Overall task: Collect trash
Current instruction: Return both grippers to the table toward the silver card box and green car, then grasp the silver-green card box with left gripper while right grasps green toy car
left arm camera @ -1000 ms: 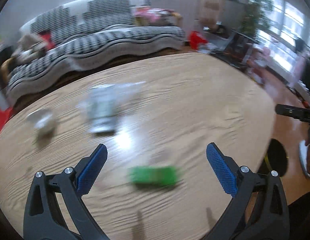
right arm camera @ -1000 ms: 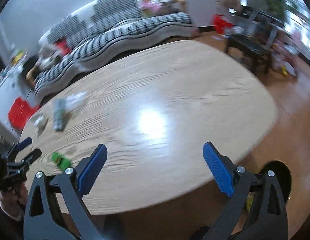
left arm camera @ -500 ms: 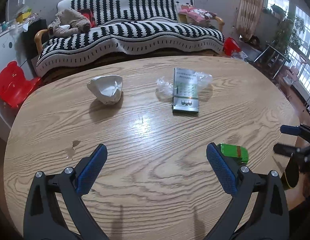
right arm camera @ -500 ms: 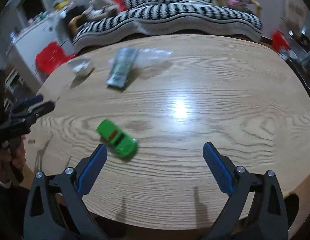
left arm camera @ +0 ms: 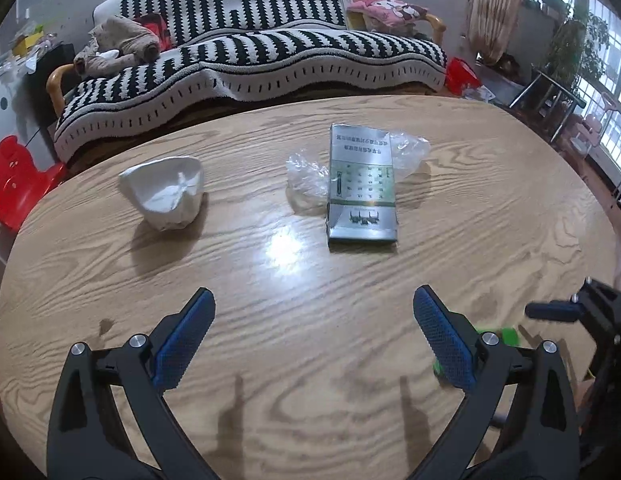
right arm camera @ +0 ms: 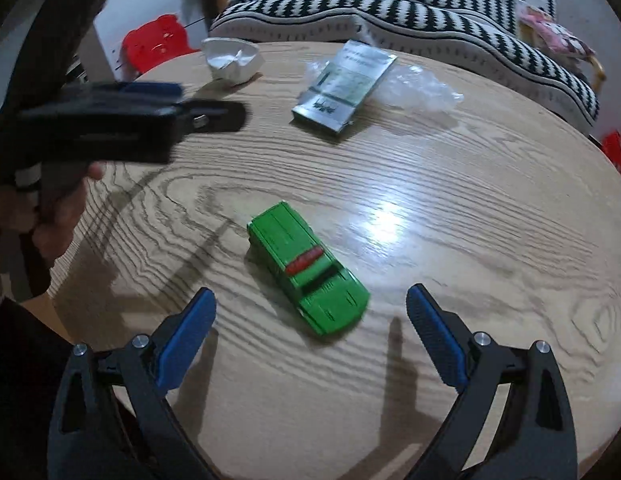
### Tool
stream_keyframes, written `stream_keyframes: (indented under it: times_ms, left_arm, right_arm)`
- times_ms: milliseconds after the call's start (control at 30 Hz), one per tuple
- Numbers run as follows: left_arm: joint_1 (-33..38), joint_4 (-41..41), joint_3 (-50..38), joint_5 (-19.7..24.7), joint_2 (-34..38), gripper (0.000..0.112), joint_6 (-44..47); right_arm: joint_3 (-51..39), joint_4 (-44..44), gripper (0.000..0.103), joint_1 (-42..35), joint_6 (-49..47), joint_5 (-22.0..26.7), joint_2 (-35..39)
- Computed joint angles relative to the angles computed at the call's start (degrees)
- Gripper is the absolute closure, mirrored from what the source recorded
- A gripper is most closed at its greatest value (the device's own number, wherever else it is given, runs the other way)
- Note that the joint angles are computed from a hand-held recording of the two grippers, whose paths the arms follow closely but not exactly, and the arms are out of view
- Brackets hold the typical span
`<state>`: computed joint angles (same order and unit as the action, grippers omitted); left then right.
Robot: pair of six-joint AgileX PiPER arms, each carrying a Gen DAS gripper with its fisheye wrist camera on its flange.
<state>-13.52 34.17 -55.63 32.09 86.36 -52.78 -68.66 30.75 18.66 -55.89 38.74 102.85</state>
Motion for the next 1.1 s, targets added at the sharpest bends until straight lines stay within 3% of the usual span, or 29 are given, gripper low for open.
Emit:
stream_keyframes:
  times_ms: [167, 233, 300, 333, 400, 767, 833, 867, 933, 1100]
  left_arm:
    - [2.62, -3.98, -4.80, -2.43, 5.87, 0.016, 4.12]
    - [3.33, -4.36, -6.34, -3.72, 8.06, 0.016, 4.76]
    - [3.46, -5.24, -8.56, -2.93, 10.53, 0.016, 6.03]
    - [3.50, -5.61, -9.08, -3.26, 11.26, 0.016, 6.77]
    - [3.16, -4.38, -9.96, -3.88, 12.83, 0.016, 6.66]
    - [2.48, -5.72, -18.77, -2.03, 21.22, 0.016, 7.89]
    - [2.43, -6.28, -18.10, -4.05, 20.77, 0.018, 7.90]
    - [2.36, -6.72, -17.63, -4.91, 20.41, 0.022, 7.80]
    - [1.33, -5.36, -18.31, -3.23, 20.29, 0.056, 6.94]
    - [0.16, -5.74, -16.95, -1.97, 18.08, 0.057, 4.46]
  right_arm:
    - [-0.94, 1.74, 0.019, 1.01, -5.40, -2.13, 2.58]
    - [-0.93, 3.21, 0.031, 0.68, -7.92, -2.33, 2.68]
    - [-1.91, 4.80, 0.066, -0.29, -9.77, 0.11, 2.77]
    - [-2.99, 4.96, 0.068, -0.91, -9.53, 2.33, 3.17]
    - [-3.93, 4.60, 0.069, -1.50, -8.56, 4.66, 3.29]
    - [0.77, 4.21, 0.068, -5.33, -11.09, 6.48, -1.69]
    - [1.11, 3.93, 0.068, -6.45, -11.04, 6.59, -2.08]
    - [0.89, 4.15, 0.068, -7.15, -11.15, 6.96, -2.04]
    - [1.31, 4.94, 0.068, -9.19, -11.86, 7.59, -2.98]
    - [1.45, 6.12, 0.068, -13.03, -13.03, 9.29, -4.78]
